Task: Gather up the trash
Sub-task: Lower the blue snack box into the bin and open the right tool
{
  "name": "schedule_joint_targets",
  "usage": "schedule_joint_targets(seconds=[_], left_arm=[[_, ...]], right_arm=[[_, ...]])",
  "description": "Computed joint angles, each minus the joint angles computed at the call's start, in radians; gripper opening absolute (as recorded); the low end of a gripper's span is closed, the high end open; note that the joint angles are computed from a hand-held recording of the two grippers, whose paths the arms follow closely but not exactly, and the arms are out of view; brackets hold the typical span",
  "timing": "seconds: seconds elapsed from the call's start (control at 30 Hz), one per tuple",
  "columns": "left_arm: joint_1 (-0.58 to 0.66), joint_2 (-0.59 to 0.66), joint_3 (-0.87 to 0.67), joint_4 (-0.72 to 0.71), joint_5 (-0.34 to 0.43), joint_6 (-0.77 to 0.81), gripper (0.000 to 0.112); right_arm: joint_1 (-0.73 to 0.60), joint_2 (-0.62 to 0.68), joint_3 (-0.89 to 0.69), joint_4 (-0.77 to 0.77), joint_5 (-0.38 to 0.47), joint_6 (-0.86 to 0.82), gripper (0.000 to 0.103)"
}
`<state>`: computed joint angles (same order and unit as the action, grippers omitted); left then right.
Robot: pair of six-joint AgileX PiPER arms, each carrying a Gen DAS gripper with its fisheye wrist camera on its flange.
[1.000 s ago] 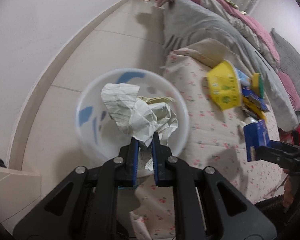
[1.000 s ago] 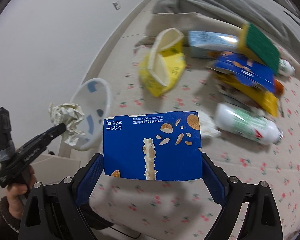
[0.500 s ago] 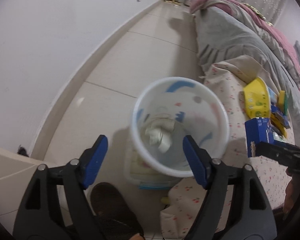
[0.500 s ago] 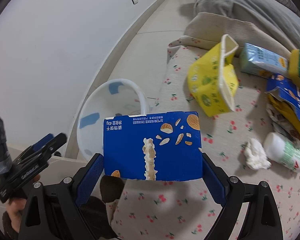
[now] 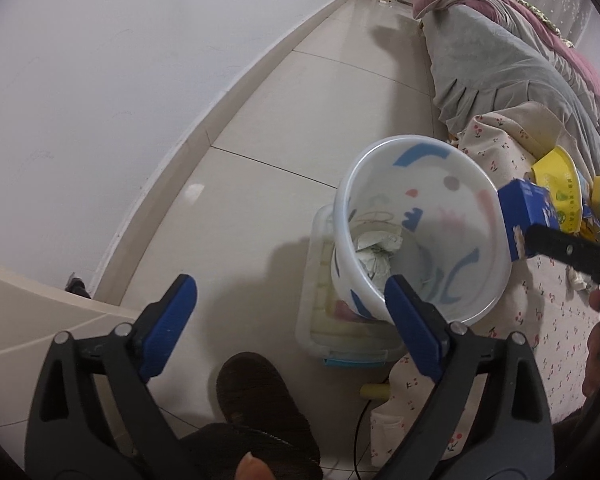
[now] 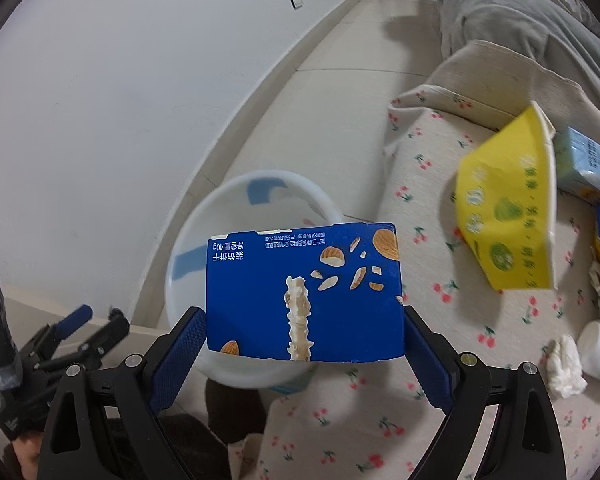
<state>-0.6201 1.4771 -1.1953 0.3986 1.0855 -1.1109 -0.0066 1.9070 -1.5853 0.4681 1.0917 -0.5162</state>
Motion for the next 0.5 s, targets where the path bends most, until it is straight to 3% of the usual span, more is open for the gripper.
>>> schedule_joint_targets(seconds=[0.23,0.5], left_arm=[[-0.001,-0.007,0.002,0.001,0.0,-0.004,0.1],[-0.008,0.011,-0.028,-0.018,-0.015,0.006,0.1]], right_arm=[[-0.049,-0.04,0.034,0.106,-0.015,-0.095,0.103],[-0.099,-0.114,0.075,0.038,-0.024,-0.121,0.103]])
